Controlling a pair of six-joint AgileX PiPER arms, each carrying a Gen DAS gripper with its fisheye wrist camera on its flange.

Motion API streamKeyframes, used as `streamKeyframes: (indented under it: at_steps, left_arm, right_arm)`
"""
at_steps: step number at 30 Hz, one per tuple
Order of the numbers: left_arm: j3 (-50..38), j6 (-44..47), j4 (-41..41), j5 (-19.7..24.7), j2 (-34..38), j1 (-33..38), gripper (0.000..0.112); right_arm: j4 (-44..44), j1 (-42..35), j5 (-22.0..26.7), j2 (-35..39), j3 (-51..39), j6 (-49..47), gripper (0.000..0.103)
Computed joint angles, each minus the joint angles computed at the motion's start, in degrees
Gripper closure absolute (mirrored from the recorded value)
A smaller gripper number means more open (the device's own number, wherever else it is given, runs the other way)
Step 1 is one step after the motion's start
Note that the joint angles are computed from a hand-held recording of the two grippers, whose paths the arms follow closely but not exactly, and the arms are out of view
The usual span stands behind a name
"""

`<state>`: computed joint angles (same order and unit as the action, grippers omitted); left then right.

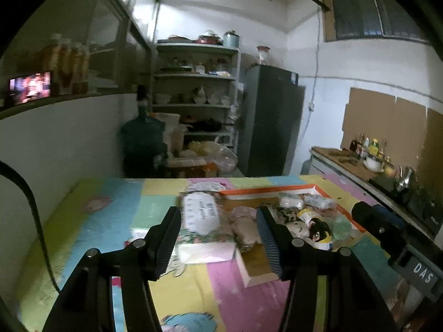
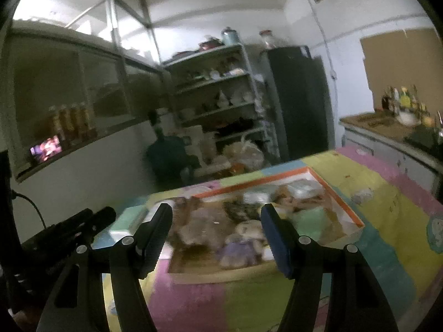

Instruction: Organize soft objects

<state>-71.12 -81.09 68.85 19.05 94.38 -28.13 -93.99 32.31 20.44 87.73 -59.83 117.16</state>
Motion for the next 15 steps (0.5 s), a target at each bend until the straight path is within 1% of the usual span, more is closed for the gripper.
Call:
streamKeyframes:
  at_steps: [3,5,6,10,12,15]
  left_arm:
    - [4.5,-4.4,3.8,0.8,-4.4,0.2,0.056]
    - [7.6,-7.0,5.8,1.3,-7.6,0.5,0.056]
    - [9.7,-8.7,7.1,1.8,-9.7,0.6,0.056]
    - [14.4,-10.8,8.6,5.7,-14.9,-0.4,0.056]
    - [16.8,-10.8,8.2,7.8,-17.2,-1.0,0.056]
    - [20.4,-13.8,9.8,10.0,-19.5,-1.8,0.056]
  right_arm:
    - [-2.0,4.5,3.9,-1.0,0.6,1.4,0.035]
    - [-2.1,7.8,6.6,-1.4,0.6,1.2,0.03]
    - [-2.0,9.5,8.0,-1.4,0.4,1.0,0.03]
    - [-2.8,15.2,12.7,-1.4,0.5,1.9,0.03]
    - [-1.4,18.5,16.5,-0.8,0.1,0.9,0.03]
    - [0.7,22.9,22.8,0.6,-0.6,0.0,0.029]
